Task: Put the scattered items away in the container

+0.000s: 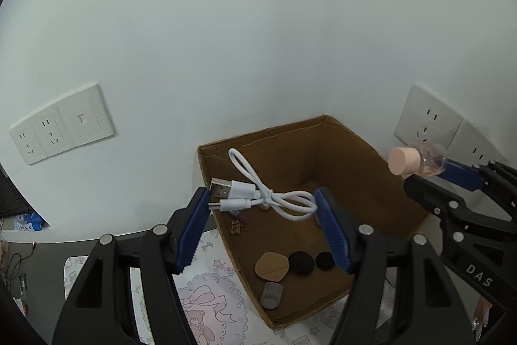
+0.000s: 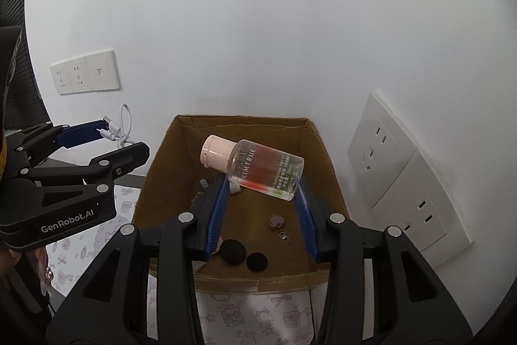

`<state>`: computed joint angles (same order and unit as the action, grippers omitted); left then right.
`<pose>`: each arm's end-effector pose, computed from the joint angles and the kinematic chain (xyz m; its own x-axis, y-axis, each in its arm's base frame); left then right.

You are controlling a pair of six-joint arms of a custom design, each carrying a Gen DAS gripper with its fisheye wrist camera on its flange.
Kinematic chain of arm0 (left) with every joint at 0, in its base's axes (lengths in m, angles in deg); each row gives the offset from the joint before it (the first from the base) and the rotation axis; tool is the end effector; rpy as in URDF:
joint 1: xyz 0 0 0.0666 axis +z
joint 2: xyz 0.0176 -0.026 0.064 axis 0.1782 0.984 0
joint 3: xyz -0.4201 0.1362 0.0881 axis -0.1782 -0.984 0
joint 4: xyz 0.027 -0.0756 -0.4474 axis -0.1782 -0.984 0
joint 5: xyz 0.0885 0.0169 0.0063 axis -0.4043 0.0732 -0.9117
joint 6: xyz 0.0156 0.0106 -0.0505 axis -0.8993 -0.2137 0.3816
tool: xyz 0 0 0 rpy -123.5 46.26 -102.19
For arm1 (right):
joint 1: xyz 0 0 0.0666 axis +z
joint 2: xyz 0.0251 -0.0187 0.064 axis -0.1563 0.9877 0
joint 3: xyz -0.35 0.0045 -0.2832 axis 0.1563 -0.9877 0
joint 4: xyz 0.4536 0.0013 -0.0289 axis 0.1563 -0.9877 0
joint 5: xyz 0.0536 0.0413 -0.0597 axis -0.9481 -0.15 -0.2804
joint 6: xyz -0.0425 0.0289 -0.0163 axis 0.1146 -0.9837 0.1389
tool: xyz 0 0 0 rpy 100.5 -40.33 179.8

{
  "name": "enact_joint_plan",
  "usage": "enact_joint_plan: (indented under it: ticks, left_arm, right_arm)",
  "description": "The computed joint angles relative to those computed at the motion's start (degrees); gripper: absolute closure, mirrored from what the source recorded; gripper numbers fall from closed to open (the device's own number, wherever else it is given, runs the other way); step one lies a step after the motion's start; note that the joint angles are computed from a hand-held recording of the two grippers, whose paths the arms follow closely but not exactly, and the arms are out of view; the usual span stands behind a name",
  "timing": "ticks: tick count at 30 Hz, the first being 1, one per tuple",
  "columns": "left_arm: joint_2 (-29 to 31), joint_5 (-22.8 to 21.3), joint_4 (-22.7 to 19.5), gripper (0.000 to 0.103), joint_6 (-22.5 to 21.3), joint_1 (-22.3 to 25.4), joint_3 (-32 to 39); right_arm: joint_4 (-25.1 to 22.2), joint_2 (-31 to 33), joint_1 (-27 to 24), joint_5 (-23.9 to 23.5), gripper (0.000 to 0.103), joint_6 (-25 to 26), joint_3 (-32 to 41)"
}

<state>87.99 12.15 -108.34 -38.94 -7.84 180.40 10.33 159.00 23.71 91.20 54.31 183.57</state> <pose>0.5940 -0.1884 0.5593 -0.6350 0.0430 -0.7713 0.0857 0.9962 -0.0150 0.6319 0.3982 0.6102 -0.5486 -0.2919 -0.7835 -0.3967 0.9157 -0.0634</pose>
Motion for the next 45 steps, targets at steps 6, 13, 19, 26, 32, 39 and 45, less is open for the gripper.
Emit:
enact_joint_plan:
  ticks: [6,13,19,26,32,39,45]
  left_arm:
    - [3.09,2.89,-1.54,0.037,-0.40,0.69,1.90]
    - [8.23,1.57,-6.91,0.000,-0.31,1.36,5.73]
    - [9.69,3.42,-7.18,0.000,0.25,2.25,5.87]
    - [10.50,2.25,-7.96,0.000,-0.76,2.31,5.92]
    - [9.78,1.66,-8.12,0.000,-0.99,2.45,5.31]
    - [7.30,-3.21,-7.54,0.000,-1.63,2.17,3.59]
    - [3.56,-11.70,-7.51,0.000,-0.80,1.57,1.27]
  right_arm:
    - [-2.11,2.32,-0.29,0.15,0.060,-1.23,2.19]
    - [-4.13,5.46,-1.26,-0.19,0.004,-4.69,4.80]
    - [-7.48,8.66,-1.46,-0.76,0.000,-6.56,8.86]
    - [-10.47,11.36,-1.20,-1.37,0.000,-8.11,11.83]
    - [-11.83,12.51,-0.91,-1.01,0.000,-8.95,13.52]
    - [-12.70,11.90,-0.33,-0.51,0.000,-9.18,13.62]
    - [-10.89,9.94,0.63,-0.33,0.000,-7.94,11.82]
